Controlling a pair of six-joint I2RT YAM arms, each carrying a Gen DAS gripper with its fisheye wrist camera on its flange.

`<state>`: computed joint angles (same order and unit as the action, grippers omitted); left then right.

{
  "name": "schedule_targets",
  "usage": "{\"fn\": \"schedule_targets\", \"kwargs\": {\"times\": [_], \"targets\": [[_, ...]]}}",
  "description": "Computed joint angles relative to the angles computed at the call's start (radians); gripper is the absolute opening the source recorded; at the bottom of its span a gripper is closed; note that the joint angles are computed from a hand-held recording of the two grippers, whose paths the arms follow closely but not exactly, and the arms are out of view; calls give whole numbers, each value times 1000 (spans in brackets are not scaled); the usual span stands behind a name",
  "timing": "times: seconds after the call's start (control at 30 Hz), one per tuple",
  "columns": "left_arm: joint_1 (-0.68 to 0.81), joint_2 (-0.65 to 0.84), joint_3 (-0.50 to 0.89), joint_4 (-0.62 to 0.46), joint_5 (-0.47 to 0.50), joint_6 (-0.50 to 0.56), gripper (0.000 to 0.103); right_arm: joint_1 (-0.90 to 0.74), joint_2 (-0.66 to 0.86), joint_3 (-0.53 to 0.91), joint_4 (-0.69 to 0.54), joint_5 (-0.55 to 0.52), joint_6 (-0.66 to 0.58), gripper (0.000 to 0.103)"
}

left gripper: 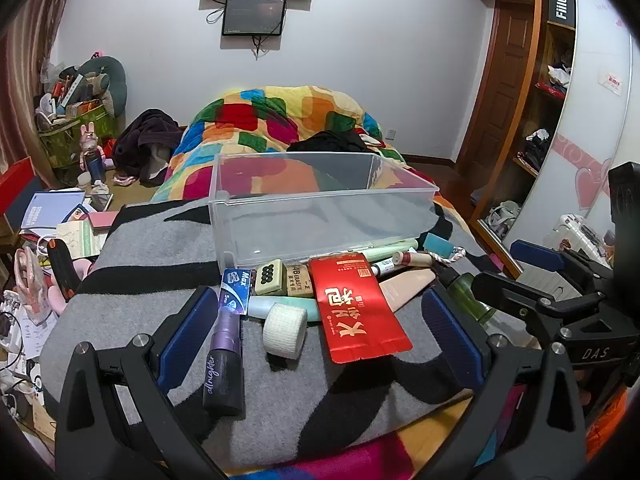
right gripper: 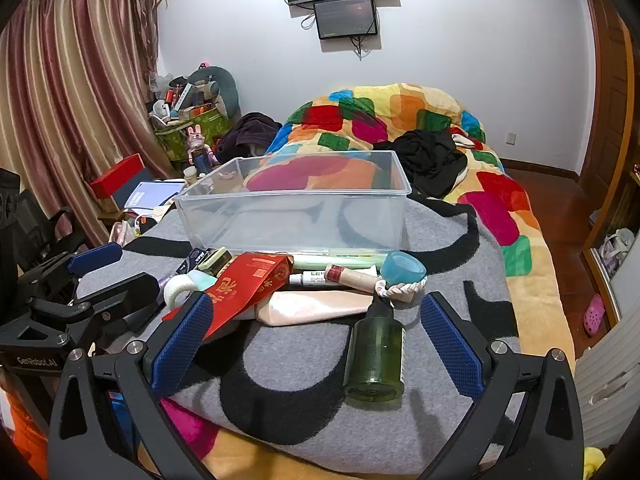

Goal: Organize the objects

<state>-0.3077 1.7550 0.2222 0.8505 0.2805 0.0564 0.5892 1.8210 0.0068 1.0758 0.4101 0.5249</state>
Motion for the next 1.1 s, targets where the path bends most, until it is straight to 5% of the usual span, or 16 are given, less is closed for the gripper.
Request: {"fn": "schedule_targets", "kwargs": {"times": [1.1], "targets": [[15,10,12,-42,38,23,103,25,-29,6,-35,25,8,103]]}}
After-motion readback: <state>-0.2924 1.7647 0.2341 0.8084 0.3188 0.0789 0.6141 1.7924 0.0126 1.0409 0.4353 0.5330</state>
